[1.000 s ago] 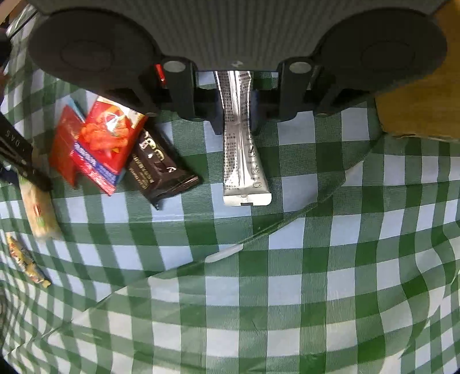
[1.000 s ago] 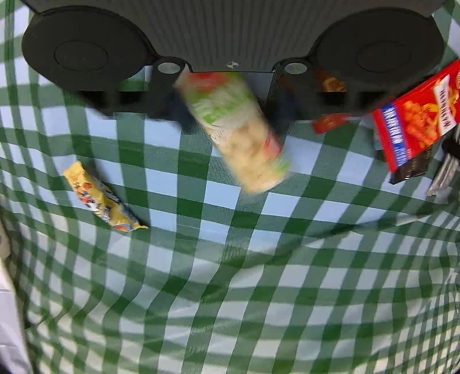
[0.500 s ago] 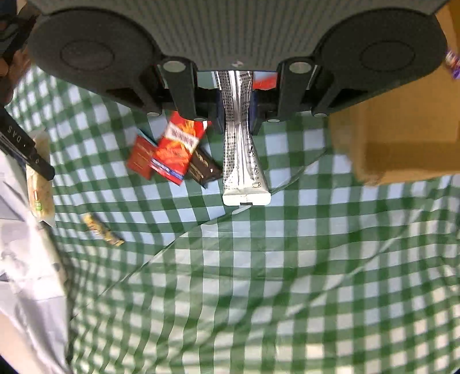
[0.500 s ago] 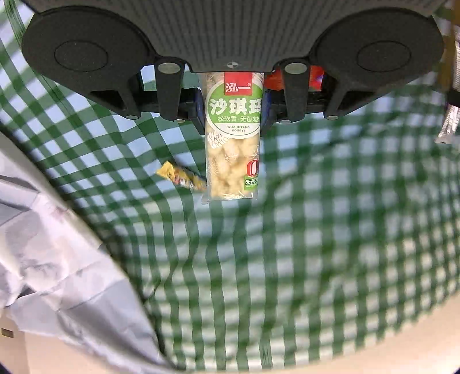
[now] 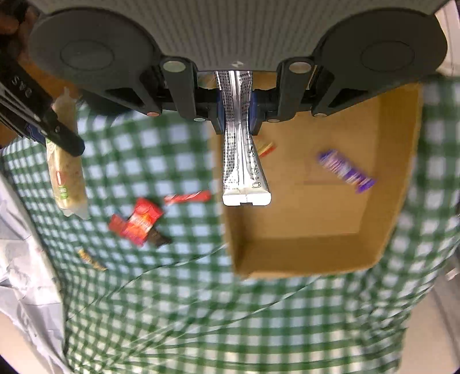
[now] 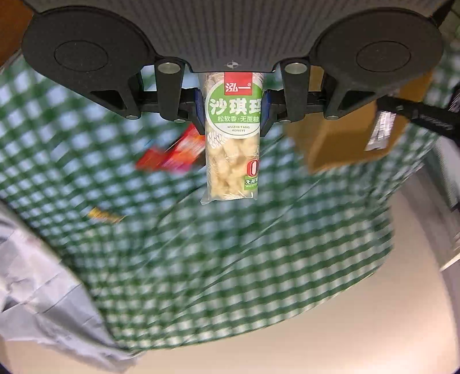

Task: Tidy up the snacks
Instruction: 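Carry both bars over the box and open both tools to release them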

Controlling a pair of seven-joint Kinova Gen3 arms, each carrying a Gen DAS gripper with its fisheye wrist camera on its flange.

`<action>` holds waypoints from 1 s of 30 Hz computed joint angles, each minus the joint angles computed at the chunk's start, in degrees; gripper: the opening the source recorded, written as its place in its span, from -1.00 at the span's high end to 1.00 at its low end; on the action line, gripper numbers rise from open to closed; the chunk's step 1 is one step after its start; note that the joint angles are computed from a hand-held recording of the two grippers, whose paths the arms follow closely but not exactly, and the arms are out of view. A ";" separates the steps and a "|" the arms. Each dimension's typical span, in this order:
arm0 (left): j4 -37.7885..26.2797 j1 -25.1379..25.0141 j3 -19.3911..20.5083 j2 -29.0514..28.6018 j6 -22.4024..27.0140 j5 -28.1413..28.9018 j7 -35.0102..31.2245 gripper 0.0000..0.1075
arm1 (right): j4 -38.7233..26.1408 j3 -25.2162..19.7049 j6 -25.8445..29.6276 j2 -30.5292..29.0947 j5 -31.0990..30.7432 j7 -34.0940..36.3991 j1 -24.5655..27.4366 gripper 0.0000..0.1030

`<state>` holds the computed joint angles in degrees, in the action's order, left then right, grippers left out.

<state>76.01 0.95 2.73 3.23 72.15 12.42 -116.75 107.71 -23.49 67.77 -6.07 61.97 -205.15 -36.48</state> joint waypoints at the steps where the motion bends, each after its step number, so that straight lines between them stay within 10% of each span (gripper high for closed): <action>1: 1.54 -1.23 -1.04 -1.21 -0.04 0.52 -1.66 0.65 | -1.25 -0.96 -0.11 0.94 -0.37 0.14 -0.92 0.26; 10: 7.41 -10.45 -8.73 -5.61 2.11 7.71 -14.42 0.65 | -13.27 -1.08 2.63 10.51 -1.39 7.41 -12.06 0.26; 30: 7.95 -15.19 -10.23 -5.93 1.10 12.46 -17.53 0.65 | -22.88 7.01 8.00 15.56 -3.43 17.76 -21.81 0.26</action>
